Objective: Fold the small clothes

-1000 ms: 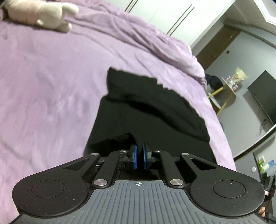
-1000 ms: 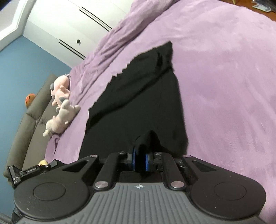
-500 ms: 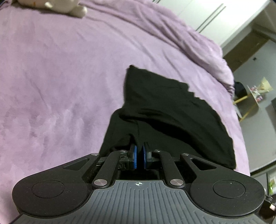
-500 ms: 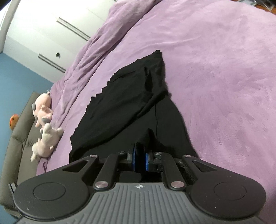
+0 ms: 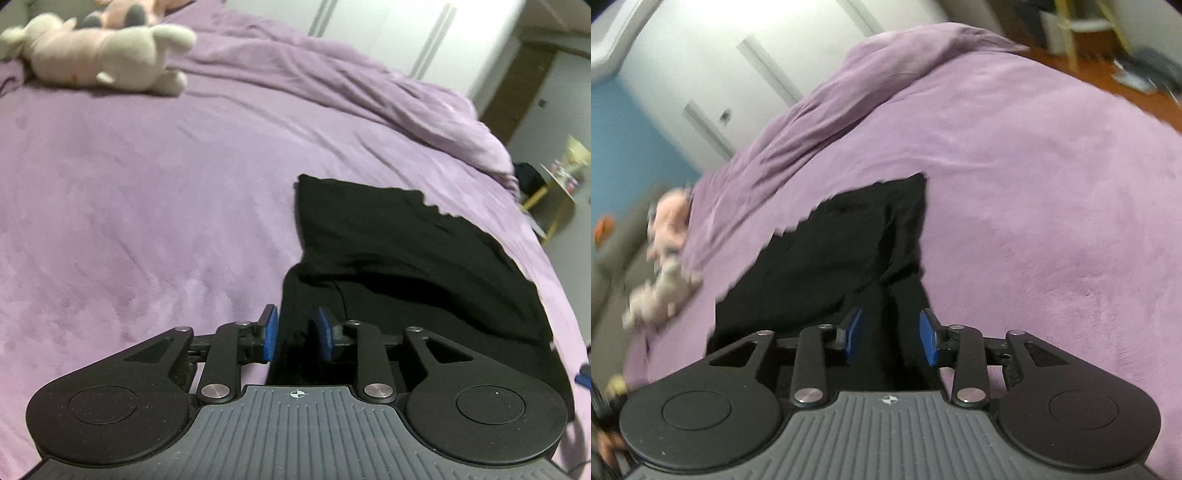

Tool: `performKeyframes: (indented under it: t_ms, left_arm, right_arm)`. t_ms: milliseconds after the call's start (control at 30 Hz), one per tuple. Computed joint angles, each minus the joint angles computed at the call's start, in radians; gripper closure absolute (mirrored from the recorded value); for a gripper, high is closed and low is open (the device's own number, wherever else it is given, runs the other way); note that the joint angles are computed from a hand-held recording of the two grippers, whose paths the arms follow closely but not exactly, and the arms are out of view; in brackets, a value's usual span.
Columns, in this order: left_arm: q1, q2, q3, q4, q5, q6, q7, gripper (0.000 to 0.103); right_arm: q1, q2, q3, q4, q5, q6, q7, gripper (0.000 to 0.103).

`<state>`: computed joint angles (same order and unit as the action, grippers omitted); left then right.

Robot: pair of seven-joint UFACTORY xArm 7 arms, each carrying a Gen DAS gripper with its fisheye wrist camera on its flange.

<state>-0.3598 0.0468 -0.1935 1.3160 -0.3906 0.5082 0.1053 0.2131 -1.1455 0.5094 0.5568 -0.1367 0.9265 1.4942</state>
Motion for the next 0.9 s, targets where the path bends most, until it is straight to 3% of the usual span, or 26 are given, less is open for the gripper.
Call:
performKeyframes:
  t_ms: [67,133,233,300,433,533,667,900]
  left_arm:
    - [0.009,-0.022,0.001,-0.022,-0.055,0.021,0.092,0.063]
    - [0.009,-0.030,0.005,-0.029,-0.053,0.052,0.124,0.063]
    - [0.000,-0.027,0.003,-0.027,-0.020,0.067,0.142,0.060]
    - [-0.007,-0.016,-0.002,-0.018,-0.021,0.068,0.167,0.050]
    - [-0.021,0.030,-0.014,0.020,0.008,0.075,0.207,0.048]
    - [-0.038,0.062,-0.017,0.036,0.109,0.047,0.190,0.047]
    - [-0.043,0.091,-0.024,0.048,0.138,-0.003,0.185,0.047]
    - [-0.047,0.129,-0.037,0.080,0.160,-0.016,0.222,0.059]
  right_arm:
    - [0.017,0.061,0.000,0.034,-0.017,0.024,-0.071,0.055]
    - [0.017,0.113,0.003,0.057,-0.032,0.019,-0.109,0.054]
    - [0.007,0.157,0.001,0.058,-0.044,-0.043,-0.114,0.053]
    - [-0.002,0.202,-0.003,0.070,-0.059,-0.064,-0.129,0.053]
    - [0.003,0.265,-0.014,0.084,-0.067,-0.100,-0.142,0.055]
    - [0.003,0.296,-0.012,0.102,-0.085,-0.095,-0.151,0.066]
    - [0.012,0.308,-0.013,0.106,-0.100,-0.087,-0.152,0.085]
    - [0.021,0.301,-0.016,0.090,-0.102,-0.093,-0.118,0.088]
